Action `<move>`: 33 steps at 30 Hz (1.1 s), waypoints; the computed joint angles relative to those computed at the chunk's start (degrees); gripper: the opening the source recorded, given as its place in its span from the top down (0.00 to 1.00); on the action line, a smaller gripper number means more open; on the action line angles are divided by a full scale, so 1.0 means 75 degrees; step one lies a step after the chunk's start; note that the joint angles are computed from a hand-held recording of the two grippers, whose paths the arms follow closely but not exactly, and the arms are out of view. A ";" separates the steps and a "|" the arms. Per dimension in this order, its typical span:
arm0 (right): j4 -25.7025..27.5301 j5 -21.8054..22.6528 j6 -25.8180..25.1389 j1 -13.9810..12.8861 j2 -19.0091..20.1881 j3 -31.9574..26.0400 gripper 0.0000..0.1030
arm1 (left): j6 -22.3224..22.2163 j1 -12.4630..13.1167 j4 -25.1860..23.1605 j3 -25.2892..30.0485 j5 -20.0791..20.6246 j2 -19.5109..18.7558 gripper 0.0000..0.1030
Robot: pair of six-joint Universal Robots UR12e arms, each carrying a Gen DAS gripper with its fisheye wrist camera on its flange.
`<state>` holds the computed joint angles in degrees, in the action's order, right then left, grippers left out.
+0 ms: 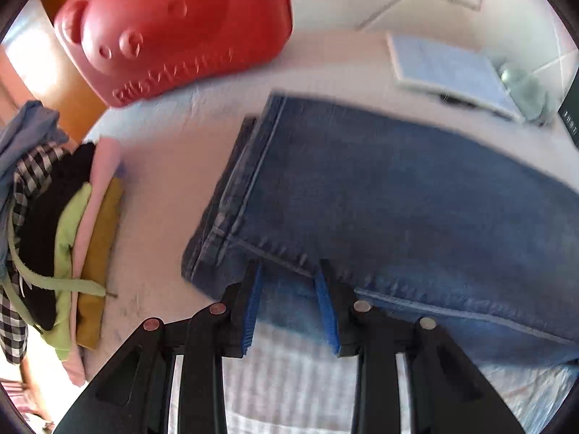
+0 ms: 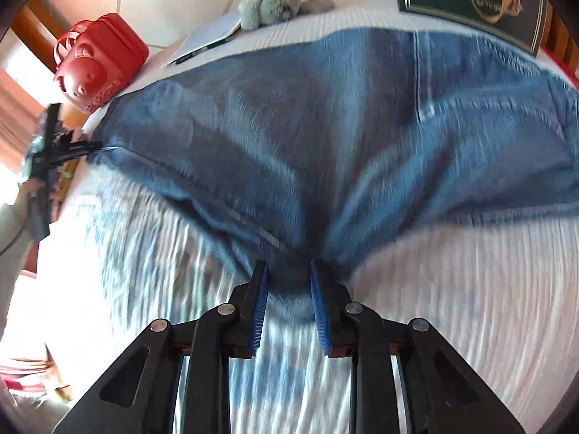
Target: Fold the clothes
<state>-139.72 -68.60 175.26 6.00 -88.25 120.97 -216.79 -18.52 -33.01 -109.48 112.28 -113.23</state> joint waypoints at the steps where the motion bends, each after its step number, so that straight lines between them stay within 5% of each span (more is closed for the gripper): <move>1: 0.0288 0.0146 -0.0178 -0.0145 -0.0128 -0.0055 0.78 | 0.0063 0.0034 0.0037 -0.0064 -0.0028 0.0052 0.67; 3: -0.0095 -0.0242 -0.0020 -0.0473 -0.0341 -0.0058 0.75 | 0.0151 0.0094 0.0302 -0.0185 -0.0022 0.0185 0.67; 6: -0.1723 -0.1355 0.1549 -0.1088 -0.0259 0.0153 0.30 | 0.0123 0.0179 0.0714 -0.0297 0.0241 0.0316 0.66; 11: -0.2093 -0.1328 0.3346 -0.2222 -0.0156 0.0392 0.30 | -0.0069 0.0444 0.0799 -0.0322 0.0046 0.0347 0.65; 14: -0.1822 -0.1418 0.3018 -0.2181 0.0015 0.0217 0.31 | -0.0021 0.0480 0.0895 -0.0270 -0.0094 0.0258 0.65; 16: -0.1171 -0.1509 0.2605 -0.2053 0.0278 -0.0089 0.61 | -0.0133 0.0518 0.0676 -0.0167 -0.0137 0.0158 0.65; 20: -0.0022 -0.2954 0.1276 -0.1599 0.0401 -0.0544 0.65 | -0.0323 0.0492 0.0028 0.0026 0.0144 0.0039 0.58; 23: 0.0189 -0.2869 0.1310 -0.1727 0.0220 -0.0469 0.65 | -0.0220 0.0475 -0.0056 -0.0006 0.0189 0.0148 0.52; 24: 0.0195 -0.2887 0.1336 -0.1745 0.0175 -0.0446 0.63 | -0.0166 0.0453 -0.0117 0.0006 0.0243 0.0171 0.50; 27: 0.0334 -0.3453 0.1663 -0.1667 -0.0008 -0.0477 0.36 | -0.0071 0.0416 -0.0318 0.0035 0.0173 0.0332 0.52; 28: 0.0129 -0.3403 0.1723 -0.1662 -0.0152 -0.0427 0.37 | -0.0016 0.0411 -0.0242 0.0003 0.0100 0.0403 0.54; 31: -0.1292 -0.3122 0.1541 -0.1488 -0.0509 -0.0262 0.36 | 0.0462 0.0344 0.1055 -0.0248 -0.0558 0.0710 0.54; 33: -0.1626 -0.2227 0.1303 -0.1391 -0.0383 -0.0440 0.27 | 0.0832 0.0298 0.1468 -0.0230 -0.1079 0.0751 0.54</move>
